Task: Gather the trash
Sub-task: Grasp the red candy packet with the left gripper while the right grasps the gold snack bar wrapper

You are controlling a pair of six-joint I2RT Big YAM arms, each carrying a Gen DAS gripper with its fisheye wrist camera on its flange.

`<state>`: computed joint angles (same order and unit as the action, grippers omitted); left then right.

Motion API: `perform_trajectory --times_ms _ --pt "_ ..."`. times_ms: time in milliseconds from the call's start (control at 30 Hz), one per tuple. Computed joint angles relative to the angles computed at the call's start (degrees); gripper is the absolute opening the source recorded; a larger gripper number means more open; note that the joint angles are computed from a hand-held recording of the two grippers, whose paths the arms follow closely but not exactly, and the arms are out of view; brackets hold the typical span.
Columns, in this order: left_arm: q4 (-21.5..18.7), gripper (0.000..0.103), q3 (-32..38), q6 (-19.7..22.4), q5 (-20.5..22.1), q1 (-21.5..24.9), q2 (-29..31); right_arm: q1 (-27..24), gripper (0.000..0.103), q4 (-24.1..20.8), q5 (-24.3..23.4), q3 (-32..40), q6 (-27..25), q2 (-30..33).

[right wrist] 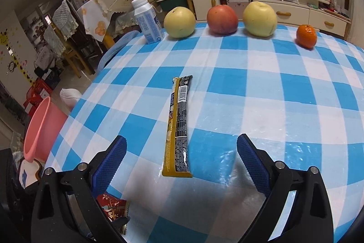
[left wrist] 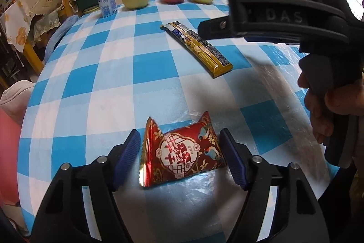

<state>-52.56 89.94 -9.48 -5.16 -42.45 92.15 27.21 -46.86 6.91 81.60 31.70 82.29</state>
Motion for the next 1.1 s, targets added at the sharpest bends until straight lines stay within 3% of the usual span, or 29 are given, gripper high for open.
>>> perform_trajectory --times_ms 133,300,333,367,533,600,667,700,800,900,1100 --pt "0.89 0.059 0.12 -0.27 0.76 0.79 0.15 0.08 0.096 -0.05 -0.41 1.47 -0.8 1.84" --pt "1.96 0.057 -0.47 -0.25 2.34 1.48 -0.19 -0.12 0.096 -1.08 0.47 3.49 -2.41 4.05" --pt "2.0 0.057 -0.56 -0.19 2.63 1.57 -0.24 -0.25 0.091 -1.3 0.45 3.81 -2.67 4.46" --pt "1.99 0.057 -0.6 -0.06 2.95 1.68 -0.3 -0.38 0.081 -1.68 0.29 4.17 -2.89 4.89" --pt "1.45 0.058 -0.8 1.09 4.95 2.19 -0.65 -0.17 0.076 -2.88 1.28 5.28 -4.5 6.21" --pt "1.0 0.061 -0.91 1.97 6.35 2.45 -0.89 0.25 0.067 -3.59 2.04 5.98 -6.13 6.75" --pt "0.47 0.07 -0.96 2.8 8.94 2.92 -1.01 0.74 0.056 -4.68 2.95 6.77 -7.52 7.53" --pt "0.34 0.072 -0.99 2.97 9.49 3.02 -1.02 1.08 0.056 -5.02 4.01 6.98 -8.34 7.78" --pt "0.32 0.075 -1.46 4.26 10.02 3.04 -1.36 1.77 0.046 -5.89 6.19 7.48 -10.69 8.24" --pt "0.28 0.076 -1.53 4.9 9.66 2.82 -1.43 1.65 0.03 -5.53 5.93 7.2 -11.03 8.07" --pt "0.84 0.08 -2.22 6.57 9.1 2.39 -1.82 1.18 0.024 -3.73 2.87 5.88 -10.7 6.99"
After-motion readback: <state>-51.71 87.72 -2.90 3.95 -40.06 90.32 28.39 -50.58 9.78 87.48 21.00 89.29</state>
